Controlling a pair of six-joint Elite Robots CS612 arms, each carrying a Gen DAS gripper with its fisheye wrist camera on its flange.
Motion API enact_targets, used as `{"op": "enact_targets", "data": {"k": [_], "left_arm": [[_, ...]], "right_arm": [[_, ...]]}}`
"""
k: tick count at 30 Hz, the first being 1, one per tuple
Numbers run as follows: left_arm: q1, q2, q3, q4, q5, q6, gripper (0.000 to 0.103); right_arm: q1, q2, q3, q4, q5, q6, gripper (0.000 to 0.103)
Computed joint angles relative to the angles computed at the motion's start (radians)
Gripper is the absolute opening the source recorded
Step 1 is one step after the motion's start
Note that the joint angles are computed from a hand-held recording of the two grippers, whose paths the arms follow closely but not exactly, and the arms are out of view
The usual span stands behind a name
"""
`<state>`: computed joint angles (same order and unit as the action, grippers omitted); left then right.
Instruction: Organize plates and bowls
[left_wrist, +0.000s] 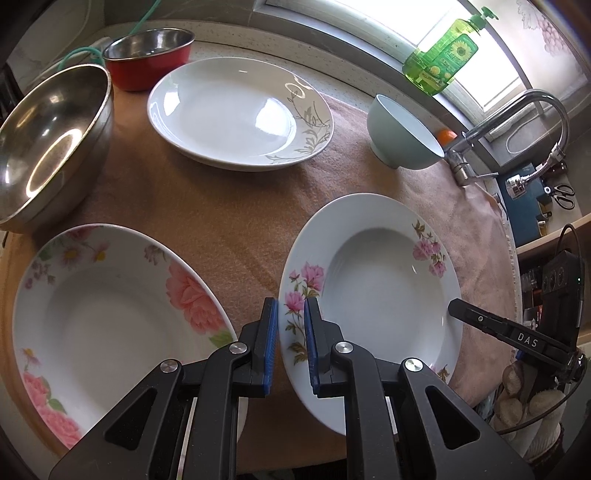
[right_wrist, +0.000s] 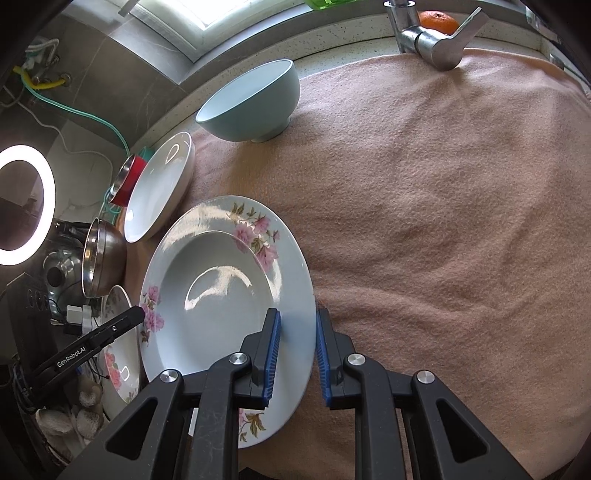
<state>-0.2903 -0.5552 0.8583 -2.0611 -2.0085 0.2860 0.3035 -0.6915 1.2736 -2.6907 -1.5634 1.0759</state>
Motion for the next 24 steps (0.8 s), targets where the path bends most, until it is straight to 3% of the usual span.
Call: {"op": "enact_targets", "data": {"k": [24], "left_arm": [[0.003, -0.037, 0.066, -0.013, 0.008, 0.029, 0.013]], "right_arm": [[0.016, -0.015, 0.035, -0.02, -0.012, 0.027, 0.017]]}}
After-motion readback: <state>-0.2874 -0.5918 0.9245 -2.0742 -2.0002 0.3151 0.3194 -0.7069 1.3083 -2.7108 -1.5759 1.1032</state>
